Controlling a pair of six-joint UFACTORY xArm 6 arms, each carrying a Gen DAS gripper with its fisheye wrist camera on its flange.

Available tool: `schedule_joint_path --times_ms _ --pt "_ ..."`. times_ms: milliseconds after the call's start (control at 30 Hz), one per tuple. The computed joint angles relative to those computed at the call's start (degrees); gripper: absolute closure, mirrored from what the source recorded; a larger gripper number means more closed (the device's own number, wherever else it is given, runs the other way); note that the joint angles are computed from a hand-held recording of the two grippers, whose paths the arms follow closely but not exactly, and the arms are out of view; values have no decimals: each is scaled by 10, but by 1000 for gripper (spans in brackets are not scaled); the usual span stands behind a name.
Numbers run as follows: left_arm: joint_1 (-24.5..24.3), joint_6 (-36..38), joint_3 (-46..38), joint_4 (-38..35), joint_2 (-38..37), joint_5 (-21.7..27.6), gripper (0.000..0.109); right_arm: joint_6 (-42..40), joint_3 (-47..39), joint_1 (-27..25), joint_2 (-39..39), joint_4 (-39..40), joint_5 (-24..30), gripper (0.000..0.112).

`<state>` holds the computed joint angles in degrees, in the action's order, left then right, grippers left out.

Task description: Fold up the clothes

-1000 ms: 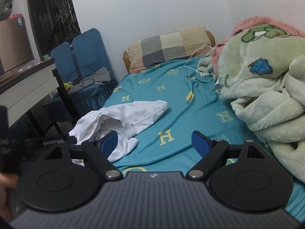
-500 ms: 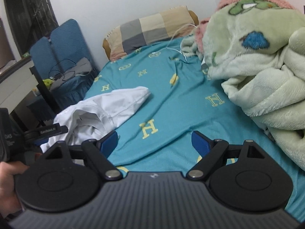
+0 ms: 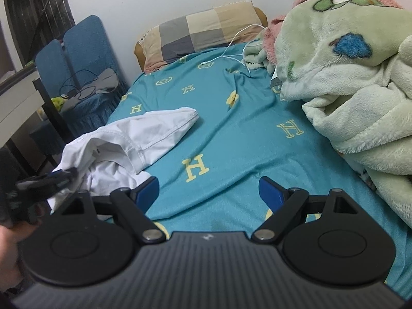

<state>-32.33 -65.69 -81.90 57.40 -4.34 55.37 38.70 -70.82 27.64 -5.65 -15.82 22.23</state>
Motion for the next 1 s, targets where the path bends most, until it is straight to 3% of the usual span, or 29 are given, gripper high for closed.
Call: schedule_joint_path --times_ms 200,400,500,633,733,800,1000 --pt "-61 -18 26 0 -100 5 101 -2 25 -6 -19 7 -53 26" --pt "-131 -31 79 -18 -201 1 101 -86 69 8 -56 99 -123 27" --pt "-144 -70 114 -14 -240 -4 101 -198 79 33 -64 210 -140 27" --pt "-134 -100 146 -20 -268 -15 101 -337 55 66 -52 355 -101 31" --pt "-123 -98 160 -29 -279 -19 101 -349 2 76 -13 357 -47 36" --pt "-108 -89 166 -46 -283 -23 101 -373 -55 77 28 403 -7 37" --pt "-72 -71 174 -94 -280 -22 100 -433 -172 99 140 475 38 37"
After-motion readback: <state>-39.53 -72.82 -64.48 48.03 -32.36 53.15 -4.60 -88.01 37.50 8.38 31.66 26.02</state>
